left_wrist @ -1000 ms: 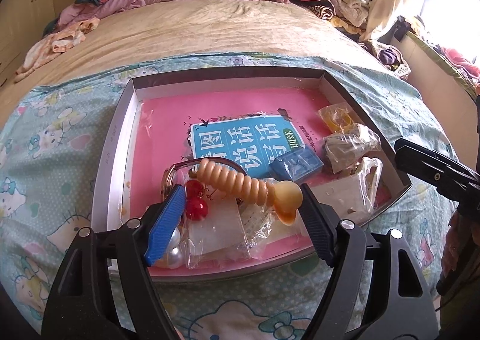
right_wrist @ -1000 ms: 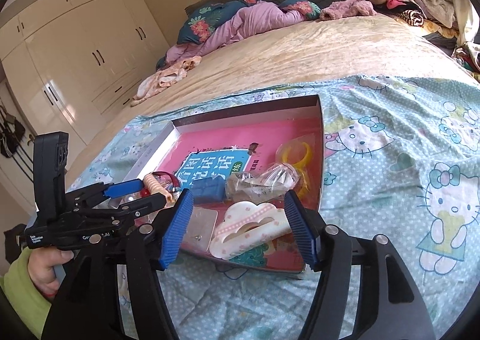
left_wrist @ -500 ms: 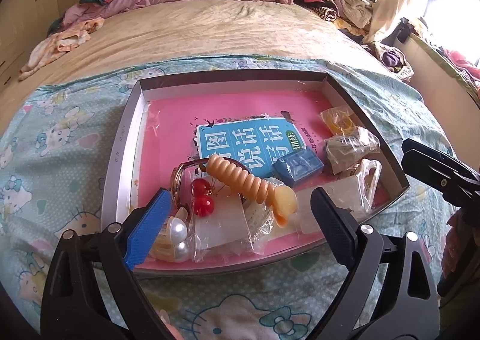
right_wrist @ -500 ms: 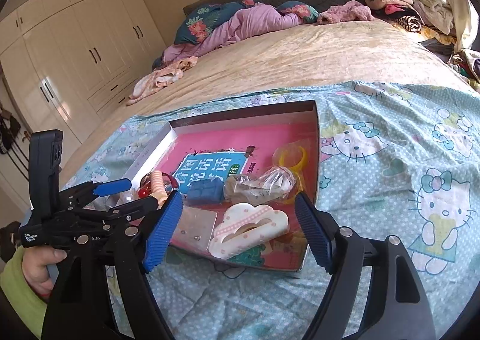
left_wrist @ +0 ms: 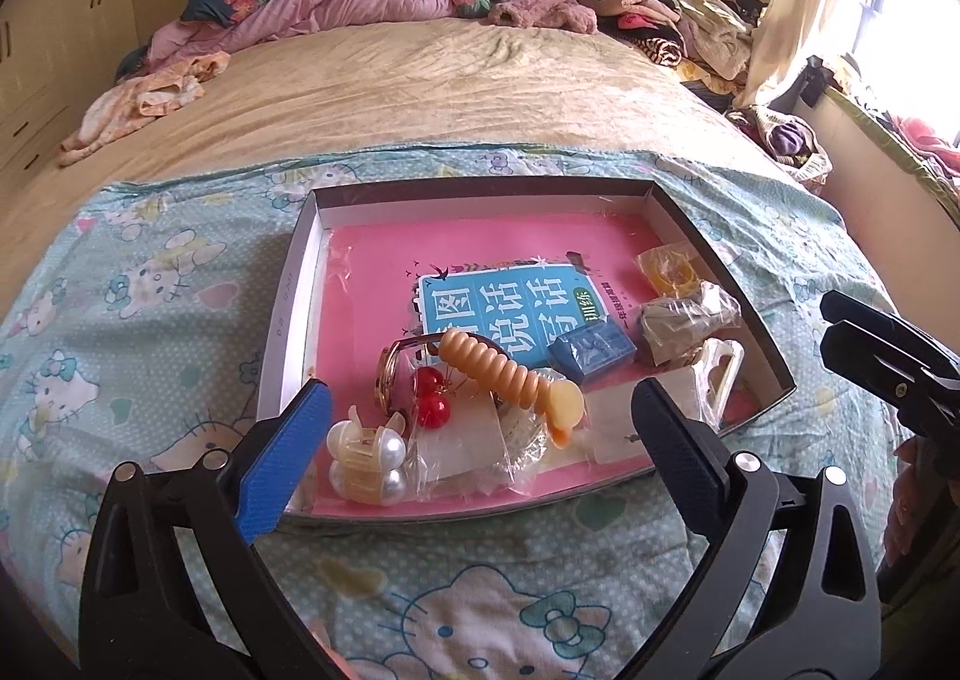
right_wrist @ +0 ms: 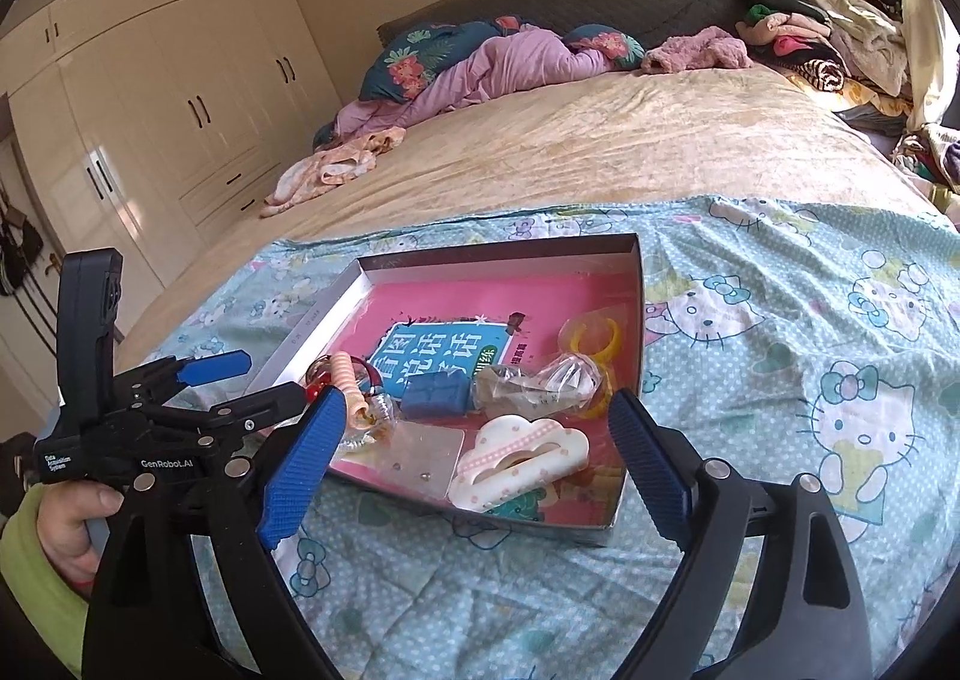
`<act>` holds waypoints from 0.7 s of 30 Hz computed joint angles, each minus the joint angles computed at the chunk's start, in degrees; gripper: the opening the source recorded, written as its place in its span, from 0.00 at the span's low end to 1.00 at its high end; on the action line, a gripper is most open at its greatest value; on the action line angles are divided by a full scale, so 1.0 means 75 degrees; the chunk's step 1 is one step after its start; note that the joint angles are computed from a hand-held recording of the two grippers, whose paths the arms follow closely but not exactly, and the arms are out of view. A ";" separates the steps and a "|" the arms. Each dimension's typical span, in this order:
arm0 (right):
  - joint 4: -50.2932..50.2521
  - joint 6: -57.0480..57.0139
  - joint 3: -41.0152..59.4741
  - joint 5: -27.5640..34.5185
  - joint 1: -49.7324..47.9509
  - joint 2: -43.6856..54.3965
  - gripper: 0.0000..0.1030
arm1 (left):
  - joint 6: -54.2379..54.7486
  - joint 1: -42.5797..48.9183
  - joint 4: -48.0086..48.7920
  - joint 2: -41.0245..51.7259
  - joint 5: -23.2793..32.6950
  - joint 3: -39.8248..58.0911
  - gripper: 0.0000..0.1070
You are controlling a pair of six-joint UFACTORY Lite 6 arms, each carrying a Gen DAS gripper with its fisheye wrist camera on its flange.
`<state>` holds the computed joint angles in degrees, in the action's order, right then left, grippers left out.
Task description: Organize jewelry
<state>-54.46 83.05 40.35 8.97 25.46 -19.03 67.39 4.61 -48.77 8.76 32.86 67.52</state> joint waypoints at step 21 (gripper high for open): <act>-0.2374 0.4162 -0.0642 0.4831 0.4978 -0.0644 0.96 | 0.3087 0.2574 -0.1828 -0.3499 0.1845 -0.3189 0.87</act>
